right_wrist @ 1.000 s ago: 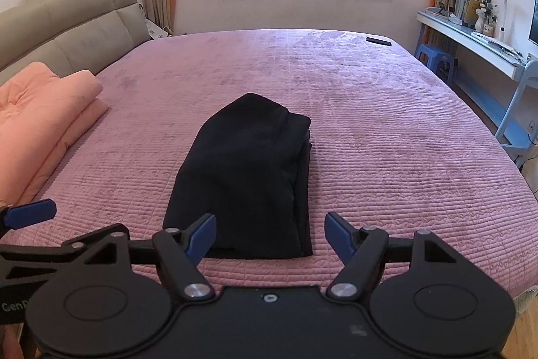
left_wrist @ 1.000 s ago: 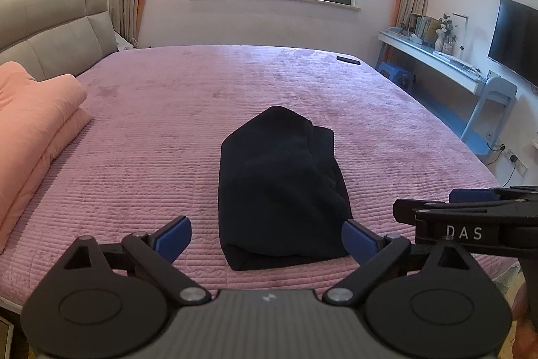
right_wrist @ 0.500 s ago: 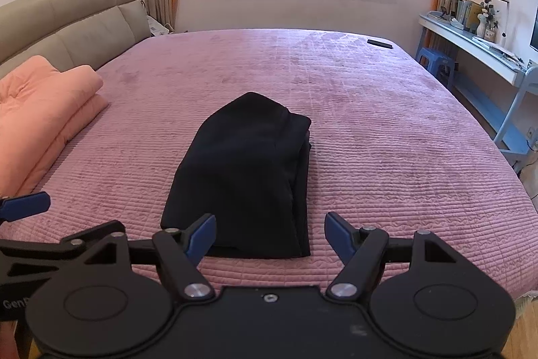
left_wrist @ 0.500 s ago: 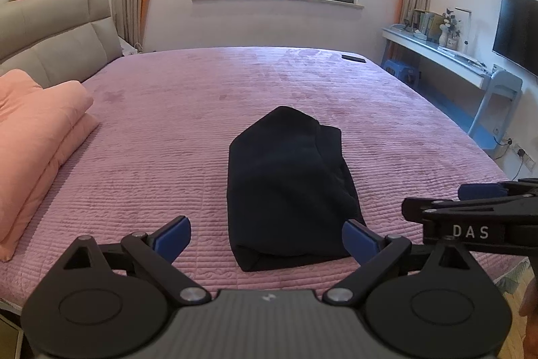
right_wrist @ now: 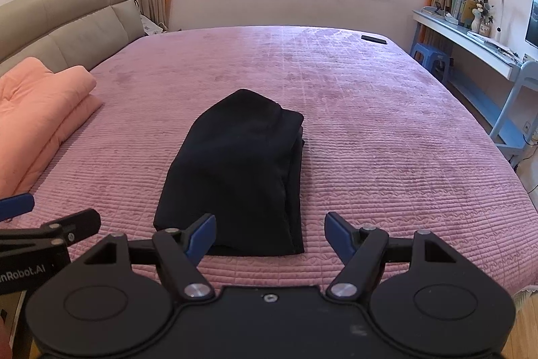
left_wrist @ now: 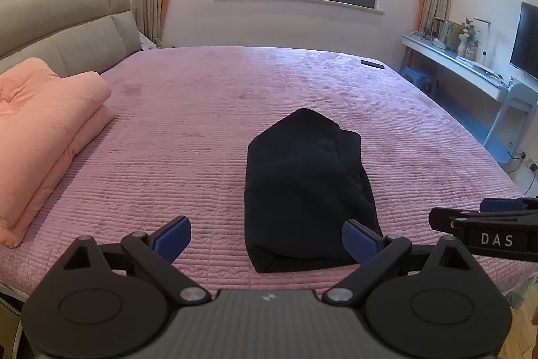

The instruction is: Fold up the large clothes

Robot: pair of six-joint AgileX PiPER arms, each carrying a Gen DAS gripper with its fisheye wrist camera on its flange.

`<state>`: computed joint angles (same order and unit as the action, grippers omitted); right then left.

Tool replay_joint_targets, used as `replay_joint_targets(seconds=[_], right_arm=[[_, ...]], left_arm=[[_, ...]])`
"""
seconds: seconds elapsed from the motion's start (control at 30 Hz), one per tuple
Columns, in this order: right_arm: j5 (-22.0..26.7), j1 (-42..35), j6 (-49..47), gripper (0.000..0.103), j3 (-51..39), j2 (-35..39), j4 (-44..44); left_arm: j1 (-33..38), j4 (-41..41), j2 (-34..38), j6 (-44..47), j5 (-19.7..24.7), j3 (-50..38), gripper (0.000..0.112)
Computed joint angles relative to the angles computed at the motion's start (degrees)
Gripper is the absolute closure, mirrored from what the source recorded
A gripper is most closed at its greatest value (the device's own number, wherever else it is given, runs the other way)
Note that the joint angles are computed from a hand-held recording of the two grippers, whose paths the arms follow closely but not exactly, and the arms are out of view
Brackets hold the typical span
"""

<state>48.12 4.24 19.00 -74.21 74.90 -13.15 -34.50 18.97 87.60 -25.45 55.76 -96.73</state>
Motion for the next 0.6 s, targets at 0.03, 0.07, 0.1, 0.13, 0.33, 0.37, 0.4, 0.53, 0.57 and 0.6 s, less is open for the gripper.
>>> replay_joint_targets(seconds=[0.03,0.07,0.1,0.13,0.33,0.37,0.4,0.53,0.57,0.6], right_arm=[[0.01,0.08,0.1,0.018,0.0,0.04,-0.07],[0.0,0.05,0.07,0.018,0.03,0.05,-0.06],[0.0,0.0,0.03,0.018,0.08,0.04,-0.02],[-0.08,-0.12,-0.2,0.018,0.22,-0.01,0.19],[-0.24,1.06,0.95,0.018,1.01,-0.16,-1.87],[-0.26,0.85,0.63,0.018,1.02,-0.2,-1.32],[-0.27,0.66,0.29,0.018,1.04,-0.26,-0.95],[-0.18,0.83,0.53,0.018,1.04,-0.3,-1.27],[-0.2,0.69,0.24,0.018,1.06,-0.29,-1.05],[-0.13,0.46,-0.21,0.018,1.0,-0.24,-0.68]], left_arm=[[-0.1,0.39,-0.01,-0.32,0.11,0.1,0.014],[-0.09,0.49,-0.01,-0.41,0.14,0.18,0.014],[-0.05,0.5,0.06,-0.39,0.23,0.13,0.014],[-0.07,0.76,0.07,-0.65,0.26,0.13,0.014],[-0.44,2.84,-0.01,-2.21,0.62,0.35,0.014],[-0.34,2.55,-0.03,-2.18,0.67,0.37,0.014],[-0.29,2.43,-0.12,-2.21,0.66,0.48,0.014],[-0.9,3.68,-0.39,-3.12,0.85,0.97,0.014],[-1.1,4.34,-0.57,-3.27,0.45,1.34,0.014],[-1.41,4.9,-0.86,-2.95,-0.16,1.91,0.011]])
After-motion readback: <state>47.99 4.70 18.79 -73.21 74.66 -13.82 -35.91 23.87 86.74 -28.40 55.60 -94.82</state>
